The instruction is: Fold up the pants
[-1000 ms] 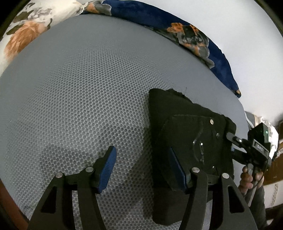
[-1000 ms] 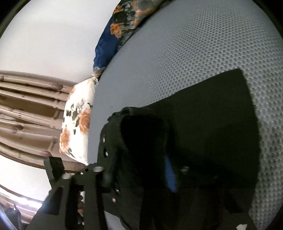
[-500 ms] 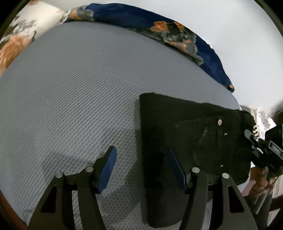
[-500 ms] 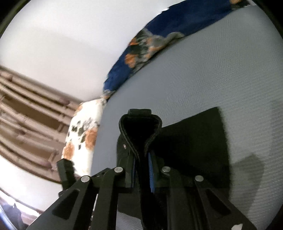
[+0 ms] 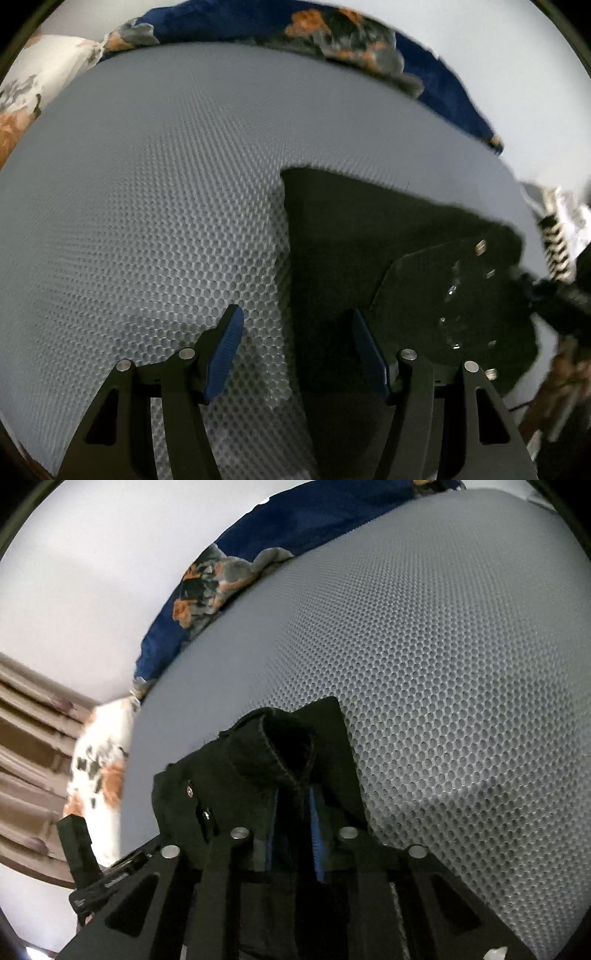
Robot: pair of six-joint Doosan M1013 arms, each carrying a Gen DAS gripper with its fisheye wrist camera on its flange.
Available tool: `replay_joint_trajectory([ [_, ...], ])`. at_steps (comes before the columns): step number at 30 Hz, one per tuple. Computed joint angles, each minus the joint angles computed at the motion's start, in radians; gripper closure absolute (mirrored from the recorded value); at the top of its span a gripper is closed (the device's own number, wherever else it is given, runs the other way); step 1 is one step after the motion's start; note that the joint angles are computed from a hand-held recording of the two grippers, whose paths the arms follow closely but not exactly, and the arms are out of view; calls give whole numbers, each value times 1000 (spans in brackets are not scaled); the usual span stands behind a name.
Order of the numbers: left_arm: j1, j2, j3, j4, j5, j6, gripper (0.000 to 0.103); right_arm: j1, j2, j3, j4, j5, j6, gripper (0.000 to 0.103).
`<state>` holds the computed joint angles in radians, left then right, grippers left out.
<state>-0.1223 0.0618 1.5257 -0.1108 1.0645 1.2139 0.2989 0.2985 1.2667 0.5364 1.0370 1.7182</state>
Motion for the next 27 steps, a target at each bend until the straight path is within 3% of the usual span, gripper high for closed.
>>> replay_joint_trajectory([
  [3,-17,-6,4,50,-14,1,41,11,-8,-8,-46,6,18,80],
  [7,-3,-14,10,5,-2,10,41,19,-31,-1,-89,27,15,80],
  [17,-25,-61,53,-63,16,68,41,40,-100,63,-107,53,-15,80],
  [27,-45,-95,80,-53,20,69,41,25,-108,96,-66,48,12,81],
])
